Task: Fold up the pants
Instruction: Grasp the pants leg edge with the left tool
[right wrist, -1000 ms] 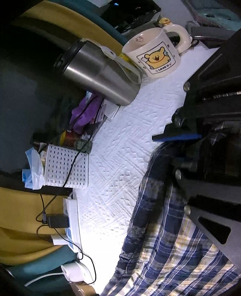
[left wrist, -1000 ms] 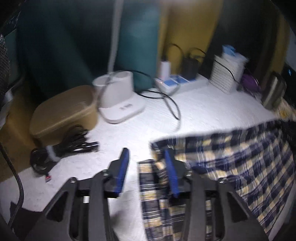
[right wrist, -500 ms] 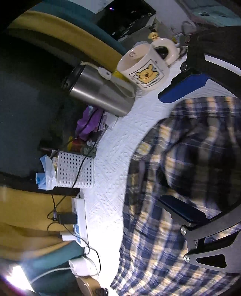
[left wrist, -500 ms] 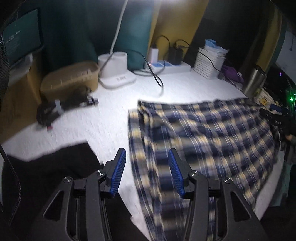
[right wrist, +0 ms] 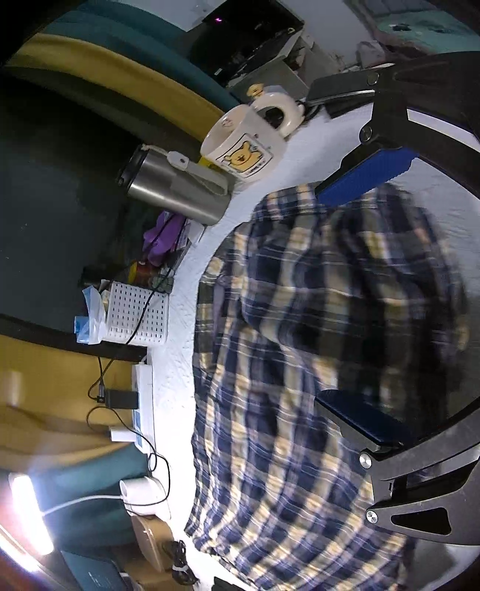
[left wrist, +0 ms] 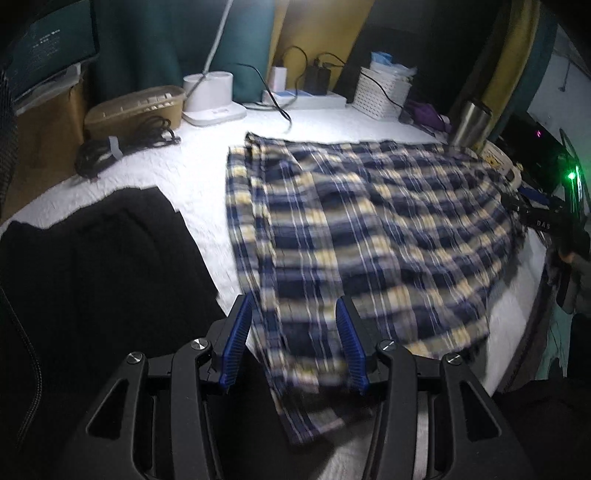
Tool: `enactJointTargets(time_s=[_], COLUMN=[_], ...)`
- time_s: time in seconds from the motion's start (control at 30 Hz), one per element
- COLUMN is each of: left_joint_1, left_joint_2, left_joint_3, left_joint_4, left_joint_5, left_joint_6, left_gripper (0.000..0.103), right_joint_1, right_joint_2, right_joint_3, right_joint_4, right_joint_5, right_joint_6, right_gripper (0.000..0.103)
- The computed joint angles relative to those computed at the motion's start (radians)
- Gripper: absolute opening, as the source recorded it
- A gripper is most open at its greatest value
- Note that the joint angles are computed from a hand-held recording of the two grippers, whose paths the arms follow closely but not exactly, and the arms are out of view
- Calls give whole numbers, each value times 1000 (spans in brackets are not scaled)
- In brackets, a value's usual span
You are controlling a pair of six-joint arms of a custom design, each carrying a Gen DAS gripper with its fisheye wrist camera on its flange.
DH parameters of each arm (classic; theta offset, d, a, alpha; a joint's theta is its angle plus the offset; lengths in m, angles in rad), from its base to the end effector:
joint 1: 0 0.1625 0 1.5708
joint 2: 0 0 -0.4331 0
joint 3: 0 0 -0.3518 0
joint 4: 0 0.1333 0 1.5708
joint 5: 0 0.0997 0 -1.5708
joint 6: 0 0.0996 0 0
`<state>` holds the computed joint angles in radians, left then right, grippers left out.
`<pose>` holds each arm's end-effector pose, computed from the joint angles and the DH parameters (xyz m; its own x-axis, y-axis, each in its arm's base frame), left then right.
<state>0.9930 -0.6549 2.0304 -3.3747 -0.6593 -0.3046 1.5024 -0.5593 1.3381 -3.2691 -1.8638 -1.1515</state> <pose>-0.1107 -0.5579 0.0671 -0.8096 -0.1717 -0.5613 0.2663 0.7447 -0.6119 0.0528 -0.7592 0.1667 -0.4203 -0.4325 0.7977 -0.8412 0.5153 -0.1639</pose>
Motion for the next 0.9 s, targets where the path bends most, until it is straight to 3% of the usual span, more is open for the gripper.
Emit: enactJointTargets(time_s=[0.1,0.3,0.57,0.77,0.9], left_joint_1=[-5,-11,-91,-112,-94], left_joint_2=[18,40,62,58,57], left_joint_3=[12,32,81,112,126], left_joint_4=[-16,-62,-191,-120,-54], left_joint_5=[-1,29,136,163,144], left_joint_6=[8,26,62,-53,-150], left_gripper=[44,8,4,4,4], right_joint_1=[-7,-18,-22,-29,-37], right_joint_2=[-25,-67,-101,-110,-108], right_joint_3=[60,146,202,219,213], right_joint_4=[-41,-99,-119,-102,-75], right_joint_5=[3,19,51,74,77], right_joint_6=[-6,-8,-13,-22,-20], right_gripper=[100,101,100,100,101])
